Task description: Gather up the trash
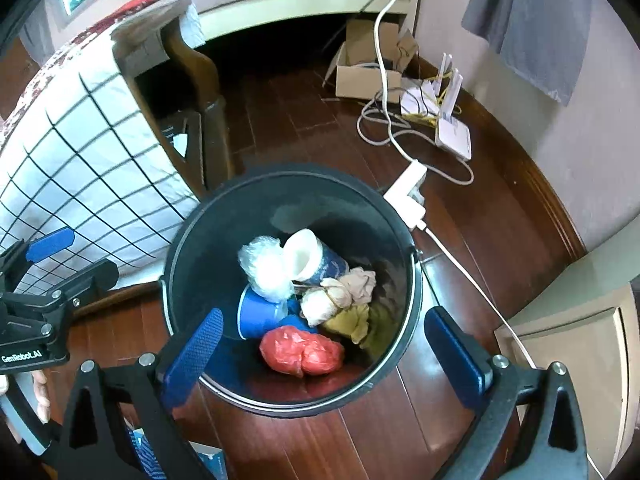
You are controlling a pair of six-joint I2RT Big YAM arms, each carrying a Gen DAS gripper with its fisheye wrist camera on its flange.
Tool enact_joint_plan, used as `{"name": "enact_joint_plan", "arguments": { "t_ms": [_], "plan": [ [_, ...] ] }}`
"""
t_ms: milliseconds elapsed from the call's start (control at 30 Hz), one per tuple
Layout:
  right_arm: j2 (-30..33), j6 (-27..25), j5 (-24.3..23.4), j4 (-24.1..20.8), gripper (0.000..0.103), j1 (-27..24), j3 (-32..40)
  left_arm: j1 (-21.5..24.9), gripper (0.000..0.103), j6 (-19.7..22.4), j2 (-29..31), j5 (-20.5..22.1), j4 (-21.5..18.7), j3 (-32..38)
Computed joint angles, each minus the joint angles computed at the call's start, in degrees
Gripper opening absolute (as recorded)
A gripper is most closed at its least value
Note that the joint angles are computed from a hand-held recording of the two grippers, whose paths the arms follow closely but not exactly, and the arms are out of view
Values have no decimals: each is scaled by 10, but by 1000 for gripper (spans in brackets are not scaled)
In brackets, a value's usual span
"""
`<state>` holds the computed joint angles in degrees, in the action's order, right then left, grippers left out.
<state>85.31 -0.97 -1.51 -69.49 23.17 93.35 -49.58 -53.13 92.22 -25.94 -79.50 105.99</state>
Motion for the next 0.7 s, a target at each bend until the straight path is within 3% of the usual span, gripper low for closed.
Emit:
{"name": "enact_joint_plan", "arguments": {
  "t_ms": [267, 467, 700],
  "plan": [
    [-37, 21, 19, 5, 103, 37, 36, -21, 102, -25, -27, -95, -61, 52],
    [-51, 35, 28, -7, 103, 73, 71, -38, 102, -40, -38, -137, -110, 79],
    [-71, 50, 48, -10, 103, 115, 115, -67, 102, -93, -50, -191, -167, 126]
  ]
}}
